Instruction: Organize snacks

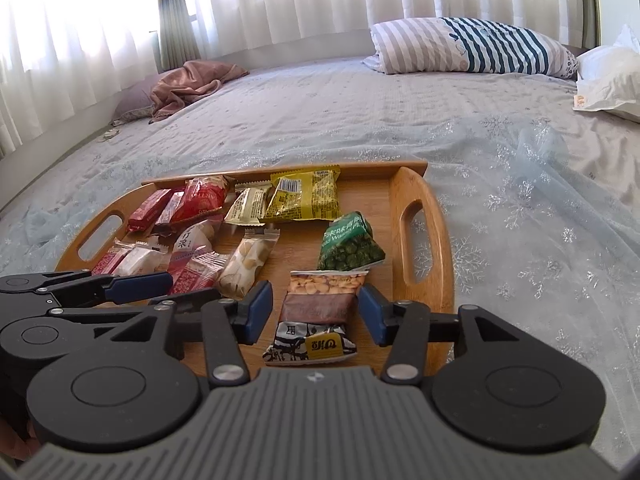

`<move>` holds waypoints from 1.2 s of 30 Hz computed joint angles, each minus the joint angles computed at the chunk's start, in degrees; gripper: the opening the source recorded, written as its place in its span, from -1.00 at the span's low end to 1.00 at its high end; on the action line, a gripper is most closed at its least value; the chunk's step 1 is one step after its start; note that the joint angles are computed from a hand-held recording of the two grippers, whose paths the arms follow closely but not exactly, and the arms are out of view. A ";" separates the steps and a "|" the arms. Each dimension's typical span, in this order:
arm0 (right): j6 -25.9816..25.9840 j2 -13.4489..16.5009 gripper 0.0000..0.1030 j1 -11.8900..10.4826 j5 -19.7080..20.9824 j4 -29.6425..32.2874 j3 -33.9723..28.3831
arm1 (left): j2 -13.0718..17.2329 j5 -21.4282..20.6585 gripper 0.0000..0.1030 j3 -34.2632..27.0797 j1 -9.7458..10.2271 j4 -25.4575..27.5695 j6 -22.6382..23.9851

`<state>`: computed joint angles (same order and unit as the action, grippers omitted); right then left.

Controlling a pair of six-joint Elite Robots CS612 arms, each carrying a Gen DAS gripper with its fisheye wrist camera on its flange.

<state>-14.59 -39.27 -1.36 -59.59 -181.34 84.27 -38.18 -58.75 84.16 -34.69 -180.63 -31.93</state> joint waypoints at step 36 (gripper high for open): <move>0.63 -4.57 1.00 0.17 -10.37 -15.83 14.43 | -6.61 14.17 0.99 16.78 -5.38 -2.20 -15.40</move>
